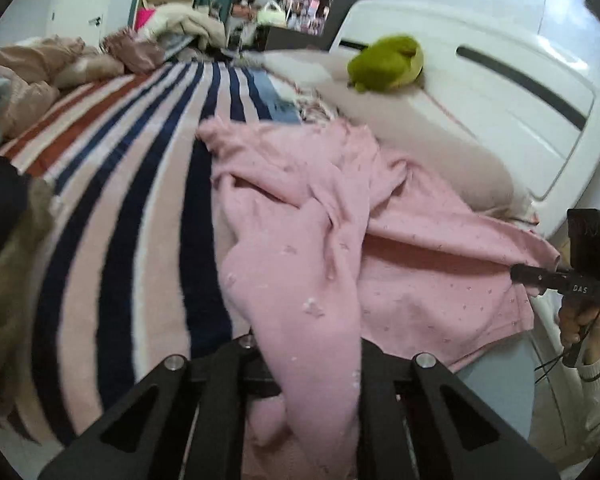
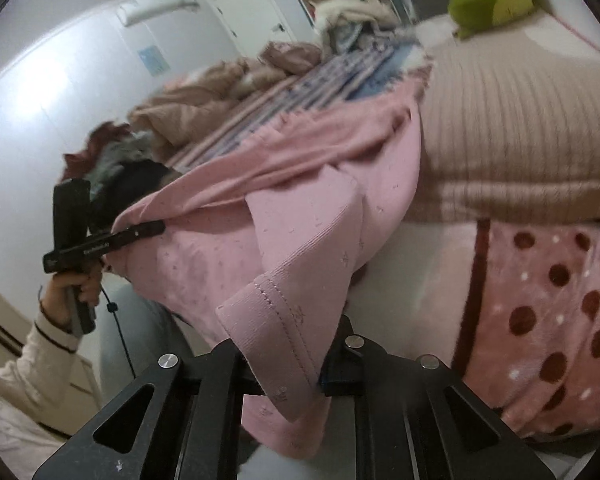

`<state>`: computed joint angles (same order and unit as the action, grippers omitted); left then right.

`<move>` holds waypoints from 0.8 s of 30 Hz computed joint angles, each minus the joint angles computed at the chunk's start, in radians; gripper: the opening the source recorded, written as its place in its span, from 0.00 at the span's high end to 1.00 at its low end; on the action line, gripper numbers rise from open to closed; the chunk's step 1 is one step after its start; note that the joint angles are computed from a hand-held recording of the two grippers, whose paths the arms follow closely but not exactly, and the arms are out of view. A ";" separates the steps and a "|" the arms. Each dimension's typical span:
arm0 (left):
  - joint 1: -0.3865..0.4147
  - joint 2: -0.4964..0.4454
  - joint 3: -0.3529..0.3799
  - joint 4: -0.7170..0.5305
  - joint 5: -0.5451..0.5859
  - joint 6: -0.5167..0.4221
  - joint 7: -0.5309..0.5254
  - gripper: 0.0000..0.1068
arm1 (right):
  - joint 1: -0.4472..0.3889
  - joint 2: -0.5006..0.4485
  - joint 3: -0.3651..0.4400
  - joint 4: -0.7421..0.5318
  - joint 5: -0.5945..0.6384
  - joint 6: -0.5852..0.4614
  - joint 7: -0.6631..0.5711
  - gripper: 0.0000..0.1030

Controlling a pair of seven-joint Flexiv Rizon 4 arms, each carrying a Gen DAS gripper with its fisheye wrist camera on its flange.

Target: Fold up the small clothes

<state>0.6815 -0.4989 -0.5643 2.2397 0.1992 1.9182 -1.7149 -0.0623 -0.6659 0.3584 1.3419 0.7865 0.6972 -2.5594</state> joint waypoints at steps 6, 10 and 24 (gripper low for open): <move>0.087 0.106 -0.046 0.128 0.090 0.113 -0.104 0.93 | -0.061 0.088 0.034 0.073 0.102 -0.059 -0.085 0.93; 0.170 0.225 -0.086 0.216 0.192 0.173 -0.215 0.93 | -0.107 0.178 0.031 0.146 0.193 -0.147 -0.147 0.94; 0.049 0.056 0.020 -0.162 0.123 -0.096 -0.171 0.92 | 0.153 0.037 -0.102 -0.123 0.040 0.028 0.068 0.93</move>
<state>0.7303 -0.4428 -0.5446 2.0776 0.3224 1.8224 -1.8856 0.0906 -0.6293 0.2559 1.2189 0.8270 0.7247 -2.4914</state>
